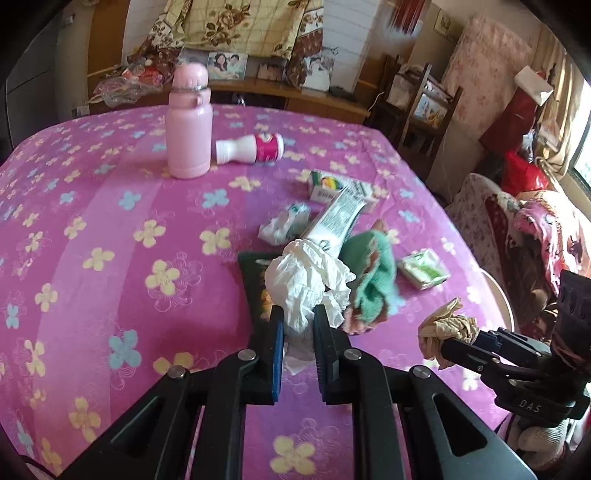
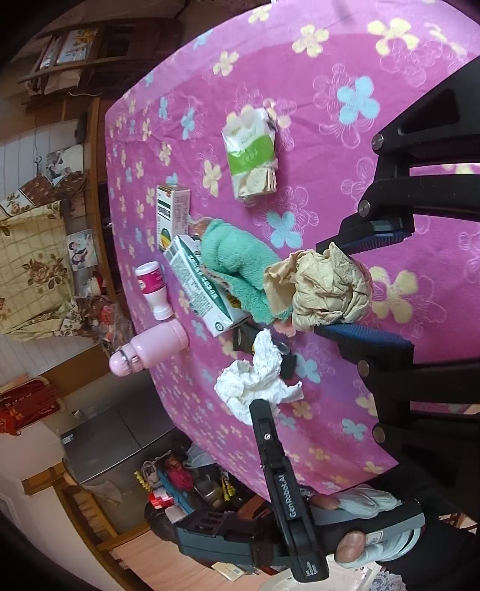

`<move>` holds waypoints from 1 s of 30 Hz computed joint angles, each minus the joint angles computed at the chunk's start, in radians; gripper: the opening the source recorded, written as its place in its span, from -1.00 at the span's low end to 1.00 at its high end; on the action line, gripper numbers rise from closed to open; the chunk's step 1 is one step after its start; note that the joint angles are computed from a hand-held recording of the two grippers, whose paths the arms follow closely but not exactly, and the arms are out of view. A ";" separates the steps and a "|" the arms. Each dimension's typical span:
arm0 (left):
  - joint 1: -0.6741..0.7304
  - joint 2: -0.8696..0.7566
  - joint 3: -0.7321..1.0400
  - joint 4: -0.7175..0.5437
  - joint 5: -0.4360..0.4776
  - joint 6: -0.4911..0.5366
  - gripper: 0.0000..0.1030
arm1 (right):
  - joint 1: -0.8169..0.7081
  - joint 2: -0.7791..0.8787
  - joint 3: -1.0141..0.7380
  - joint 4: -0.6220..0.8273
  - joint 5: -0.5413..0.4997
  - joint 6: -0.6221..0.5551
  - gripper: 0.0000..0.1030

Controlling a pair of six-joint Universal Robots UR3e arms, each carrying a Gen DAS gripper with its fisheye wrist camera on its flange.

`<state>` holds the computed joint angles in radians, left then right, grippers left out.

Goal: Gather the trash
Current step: 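Lift and carry the tissue with the left tool while the right tool carries the beige paper to the bin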

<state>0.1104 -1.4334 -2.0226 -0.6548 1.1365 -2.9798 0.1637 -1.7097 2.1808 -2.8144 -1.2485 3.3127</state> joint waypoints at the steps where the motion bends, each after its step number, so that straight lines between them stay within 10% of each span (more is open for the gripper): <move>1: -0.008 0.010 0.003 -0.004 0.001 0.000 -0.69 | -0.006 -0.018 0.006 0.008 0.003 -0.002 -0.25; 20: -0.356 -0.108 0.144 0.057 0.150 -0.131 -0.69 | -0.303 -0.487 0.176 0.329 0.099 -0.147 -0.25; 30: -0.539 -0.272 0.314 0.070 0.240 -0.194 -0.69 | -0.789 -0.948 0.186 0.972 0.326 -0.507 -0.25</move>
<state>-0.4284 -1.7050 -1.7082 -0.5844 1.3761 -3.1742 -0.6254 -2.6576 2.3665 -1.8425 -0.9220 2.8053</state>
